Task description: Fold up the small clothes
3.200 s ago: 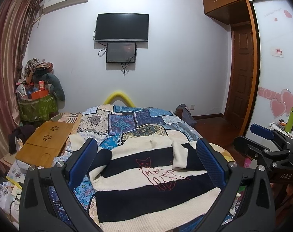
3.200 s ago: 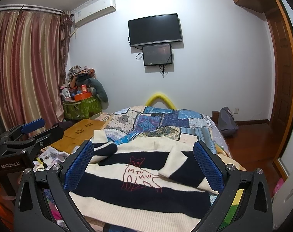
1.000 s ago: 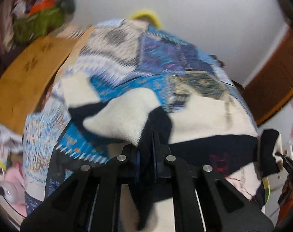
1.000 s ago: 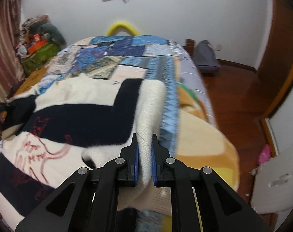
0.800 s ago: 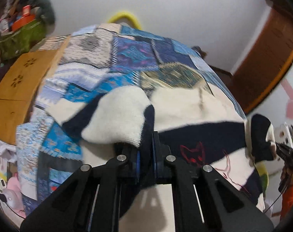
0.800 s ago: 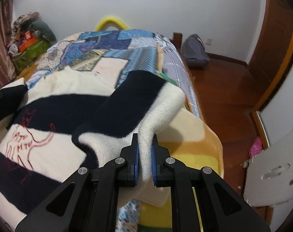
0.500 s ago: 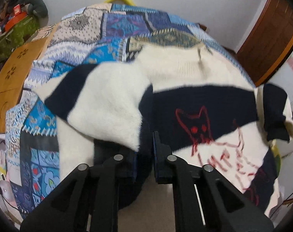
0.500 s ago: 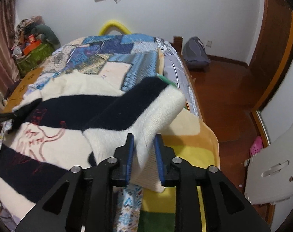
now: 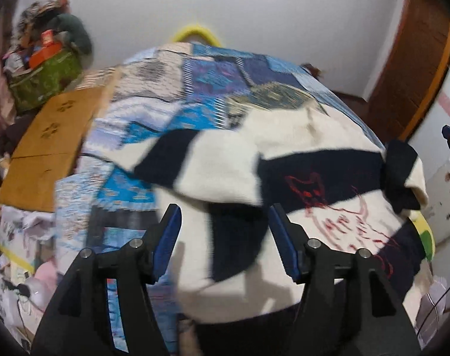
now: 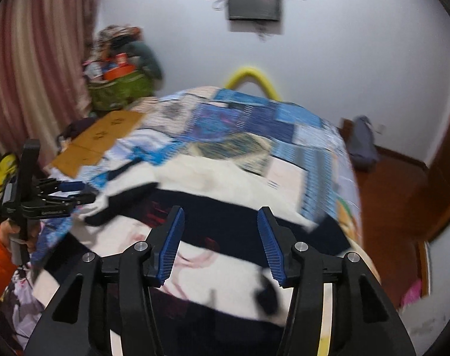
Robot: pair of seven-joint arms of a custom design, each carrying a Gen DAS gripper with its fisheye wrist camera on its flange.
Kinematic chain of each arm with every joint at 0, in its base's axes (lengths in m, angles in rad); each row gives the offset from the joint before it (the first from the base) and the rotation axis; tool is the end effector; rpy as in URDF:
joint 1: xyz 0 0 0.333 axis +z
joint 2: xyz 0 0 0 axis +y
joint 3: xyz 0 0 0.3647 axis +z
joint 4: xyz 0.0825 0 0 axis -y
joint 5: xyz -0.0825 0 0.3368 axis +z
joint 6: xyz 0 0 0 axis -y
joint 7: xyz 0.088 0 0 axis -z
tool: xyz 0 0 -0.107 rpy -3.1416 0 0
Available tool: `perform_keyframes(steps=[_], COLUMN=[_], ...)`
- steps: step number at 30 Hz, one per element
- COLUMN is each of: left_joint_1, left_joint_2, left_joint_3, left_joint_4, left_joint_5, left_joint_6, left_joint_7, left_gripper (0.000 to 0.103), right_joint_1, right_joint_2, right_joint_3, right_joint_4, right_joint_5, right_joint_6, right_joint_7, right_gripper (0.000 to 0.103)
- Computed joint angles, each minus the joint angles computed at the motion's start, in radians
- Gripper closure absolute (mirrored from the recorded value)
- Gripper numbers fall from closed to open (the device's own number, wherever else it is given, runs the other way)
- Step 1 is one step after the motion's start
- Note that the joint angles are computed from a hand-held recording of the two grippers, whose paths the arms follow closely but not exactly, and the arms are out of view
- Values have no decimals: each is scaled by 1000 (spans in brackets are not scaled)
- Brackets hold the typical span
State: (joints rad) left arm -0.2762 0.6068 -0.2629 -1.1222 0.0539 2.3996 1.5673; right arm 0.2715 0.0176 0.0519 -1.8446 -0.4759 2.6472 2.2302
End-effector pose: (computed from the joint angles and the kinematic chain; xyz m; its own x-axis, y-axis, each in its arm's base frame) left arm 0.6814 -0.3219 0.5941 -0.4760 -0.8740 0.0974 -0.7083 0.3153 -0.6316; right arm 0.5388 0.1932 0.6621 0.0058 -0.9995 -0.0297 -0.6575 0.0185 -0.7532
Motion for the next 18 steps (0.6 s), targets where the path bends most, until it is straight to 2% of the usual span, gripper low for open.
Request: perform_keyframes(steps=[4,8,14,18], left_joint_1=[19,45,48,35], left_joint_2=[-12,12,46,86], left_joint_3=[37,35,34,34], left_joint_4=[-30,-26,-34,2], left_joint_5=[22,13,23,38], left_joint_6=[14,-7,-33,-68], left_joint_7=[-46,-75,-81,-76], left_gripper=[41,41,41,41], right_joint_1=[40,80,119,154], right_joint_2=[119,242,472,594], right_joint_3=[9,11,20,-4], right_joint_4=[138,272,563,742], right_joint_5=[70,185,344,398], right_joint_6=[-5,-29,-193,-317], right_joint_7=[-100,-217,-381,-447], right_gripper=[55,55,55,55])
